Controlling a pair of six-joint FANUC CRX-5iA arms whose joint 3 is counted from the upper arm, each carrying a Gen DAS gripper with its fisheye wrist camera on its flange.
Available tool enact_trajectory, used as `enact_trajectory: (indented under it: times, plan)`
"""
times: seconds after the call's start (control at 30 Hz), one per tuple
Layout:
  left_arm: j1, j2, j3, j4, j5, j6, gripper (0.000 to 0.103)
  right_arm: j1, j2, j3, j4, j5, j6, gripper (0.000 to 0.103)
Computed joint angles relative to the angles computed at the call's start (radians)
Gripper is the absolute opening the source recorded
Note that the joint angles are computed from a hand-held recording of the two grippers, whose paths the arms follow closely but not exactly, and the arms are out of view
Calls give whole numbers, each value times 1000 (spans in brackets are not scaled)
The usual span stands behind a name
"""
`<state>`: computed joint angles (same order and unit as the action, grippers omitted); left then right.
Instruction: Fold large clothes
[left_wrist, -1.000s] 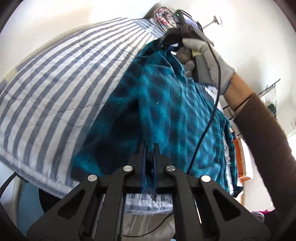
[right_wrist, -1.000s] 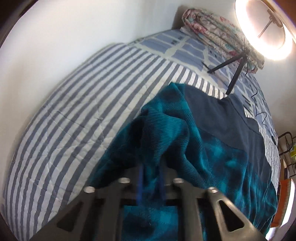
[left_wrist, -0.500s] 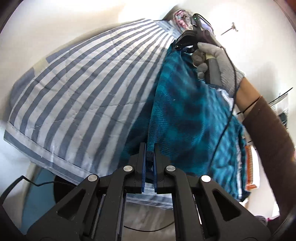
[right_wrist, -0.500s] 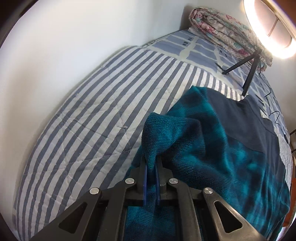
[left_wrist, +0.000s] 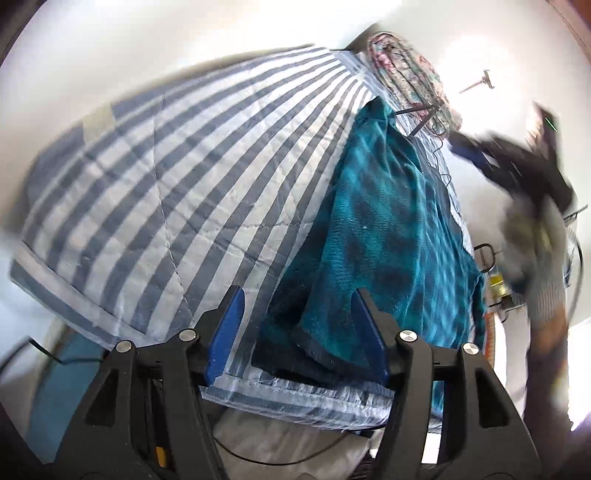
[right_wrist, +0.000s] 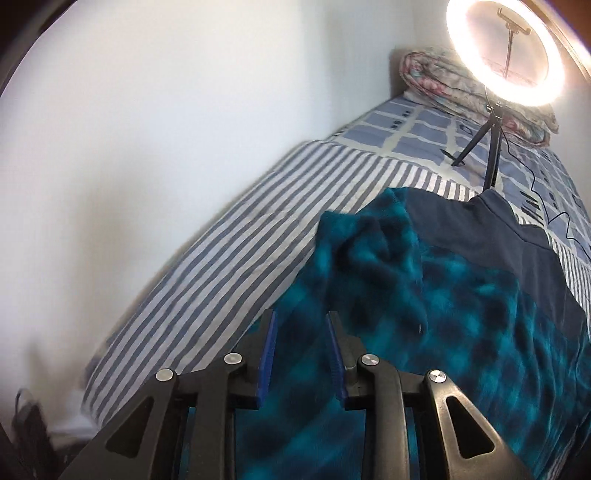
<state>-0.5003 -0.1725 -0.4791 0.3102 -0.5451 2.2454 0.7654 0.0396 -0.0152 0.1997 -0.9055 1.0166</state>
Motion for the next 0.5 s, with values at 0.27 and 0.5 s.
enact_trajectory:
  times: [0.27,0.5]
  plan:
    - [1,32,-19,83,33,-52,61,99,-184,-230,-18,40,-76,27]
    - [-18,71,9,93,31,-83,31,188,-234,-351,13,113,-160,27]
